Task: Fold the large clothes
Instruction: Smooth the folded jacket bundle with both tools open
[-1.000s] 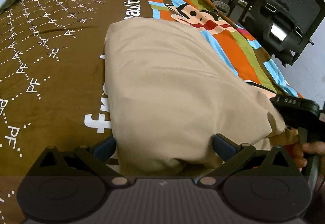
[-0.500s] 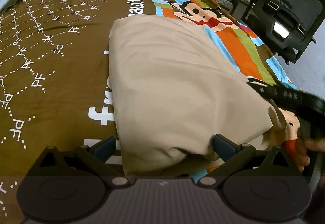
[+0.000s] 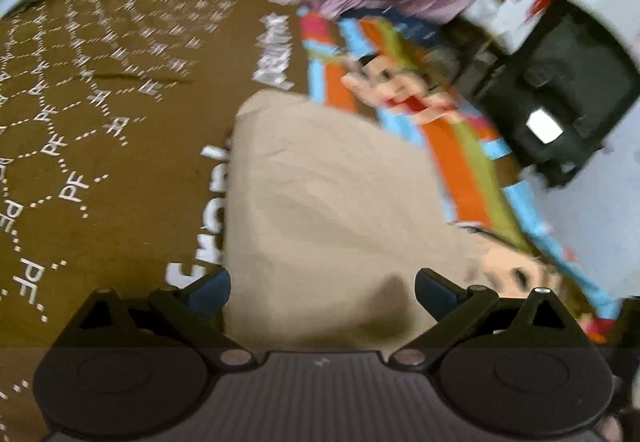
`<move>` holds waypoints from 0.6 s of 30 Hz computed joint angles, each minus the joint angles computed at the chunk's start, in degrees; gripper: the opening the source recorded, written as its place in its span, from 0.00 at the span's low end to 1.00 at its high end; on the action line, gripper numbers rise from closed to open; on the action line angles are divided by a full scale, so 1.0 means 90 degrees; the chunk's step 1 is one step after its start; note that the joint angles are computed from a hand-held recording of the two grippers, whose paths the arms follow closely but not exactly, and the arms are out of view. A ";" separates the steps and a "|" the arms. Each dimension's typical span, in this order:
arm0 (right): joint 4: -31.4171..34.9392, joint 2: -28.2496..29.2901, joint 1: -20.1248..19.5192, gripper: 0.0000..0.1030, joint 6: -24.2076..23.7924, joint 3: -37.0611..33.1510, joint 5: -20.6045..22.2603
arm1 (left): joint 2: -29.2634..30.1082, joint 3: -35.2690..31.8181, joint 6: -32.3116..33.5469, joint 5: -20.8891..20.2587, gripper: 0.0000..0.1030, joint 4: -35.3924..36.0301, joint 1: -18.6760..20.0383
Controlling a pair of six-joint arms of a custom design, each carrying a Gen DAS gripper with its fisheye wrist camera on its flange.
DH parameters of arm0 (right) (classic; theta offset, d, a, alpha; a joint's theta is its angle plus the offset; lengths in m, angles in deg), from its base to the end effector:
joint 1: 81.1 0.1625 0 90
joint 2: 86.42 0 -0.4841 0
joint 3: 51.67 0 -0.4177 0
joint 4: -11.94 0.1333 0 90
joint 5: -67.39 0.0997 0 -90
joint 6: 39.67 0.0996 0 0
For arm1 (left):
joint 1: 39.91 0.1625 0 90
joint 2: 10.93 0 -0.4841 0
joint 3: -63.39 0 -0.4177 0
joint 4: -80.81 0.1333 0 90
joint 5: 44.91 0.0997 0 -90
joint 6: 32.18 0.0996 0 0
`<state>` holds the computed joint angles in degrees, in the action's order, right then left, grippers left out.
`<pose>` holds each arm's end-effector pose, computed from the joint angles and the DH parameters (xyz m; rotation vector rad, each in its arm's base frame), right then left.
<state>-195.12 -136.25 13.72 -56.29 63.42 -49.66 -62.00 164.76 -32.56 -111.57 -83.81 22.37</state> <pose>0.1397 -0.6089 0.1765 0.1694 -2.3879 1.0896 -0.1725 -0.6996 0.1754 0.5335 2.7140 -0.7162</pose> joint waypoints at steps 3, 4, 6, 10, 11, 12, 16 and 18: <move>-0.0208 -0.0044 -0.0024 0.24 -0.0009 -0.0032 0.0171 | 0.0241 -0.0199 0.0109 0.0619 1.00 0.0292 -0.0089; -0.0491 -0.0037 -0.0018 0.27 -0.0079 -0.0032 0.0215 | 0.0258 -0.0198 0.0149 0.0657 1.00 0.0304 -0.0087; -0.1078 -0.0001 -0.0026 0.32 -0.0310 -0.0047 0.0318 | 0.0285 -0.0185 0.0293 0.0682 1.00 0.0294 -0.0076; -0.1356 0.0103 -0.0151 0.34 -0.1015 -0.0473 0.1109 | 0.0285 -0.0147 0.0317 0.0632 1.00 0.0306 -0.0032; -0.1094 0.0085 -0.0209 0.34 -0.1028 -0.0573 0.1445 | 0.0283 -0.0105 0.0358 0.0634 1.00 0.0236 -0.0027; -0.0797 0.0085 -0.0229 0.34 -0.1036 -0.0683 0.1636 | 0.0275 -0.0060 0.0400 0.0638 1.00 0.0174 -0.0027; 0.0637 0.0114 -0.0121 0.33 -0.1363 -0.1030 0.1385 | 0.0245 0.0010 0.0392 0.0528 0.99 0.0103 0.0033; 0.1140 0.0141 -0.0084 0.33 -0.1555 -0.1053 0.0981 | 0.0237 -0.0016 0.0336 0.0411 1.00 0.0231 0.0085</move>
